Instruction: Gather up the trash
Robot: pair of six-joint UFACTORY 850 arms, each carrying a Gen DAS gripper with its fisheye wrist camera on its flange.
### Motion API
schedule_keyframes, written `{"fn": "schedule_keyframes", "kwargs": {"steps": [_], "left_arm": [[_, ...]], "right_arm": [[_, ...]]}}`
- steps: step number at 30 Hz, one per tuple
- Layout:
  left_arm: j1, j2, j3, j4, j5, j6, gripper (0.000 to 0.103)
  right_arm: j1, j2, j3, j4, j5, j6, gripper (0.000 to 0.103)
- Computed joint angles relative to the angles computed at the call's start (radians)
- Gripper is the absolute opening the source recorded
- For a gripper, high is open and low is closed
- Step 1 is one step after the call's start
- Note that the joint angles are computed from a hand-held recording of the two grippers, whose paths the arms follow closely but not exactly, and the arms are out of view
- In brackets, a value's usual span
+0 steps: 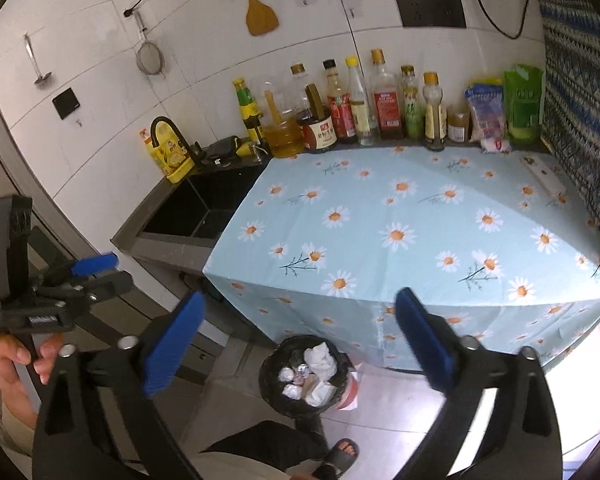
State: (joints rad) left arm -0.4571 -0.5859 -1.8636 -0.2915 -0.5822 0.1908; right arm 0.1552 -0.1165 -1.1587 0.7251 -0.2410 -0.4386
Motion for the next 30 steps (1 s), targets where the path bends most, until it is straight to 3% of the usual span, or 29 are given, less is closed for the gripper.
{"fn": "schedule_keyframes", "kwargs": {"steps": [8, 30], "left_arm": [[-0.021, 0.017, 0.017, 0.089, 0.02, -0.066, 0.096], [-0.009, 0.011, 0.021, 0.088, 0.013, -0.091, 0.096]], "right_arm": [[-0.014, 0.013, 0.013, 0.097, -0.005, -0.096, 0.098], [-0.001, -0.008, 0.009, 0.015, -0.008, 0.017, 0.098]]}}
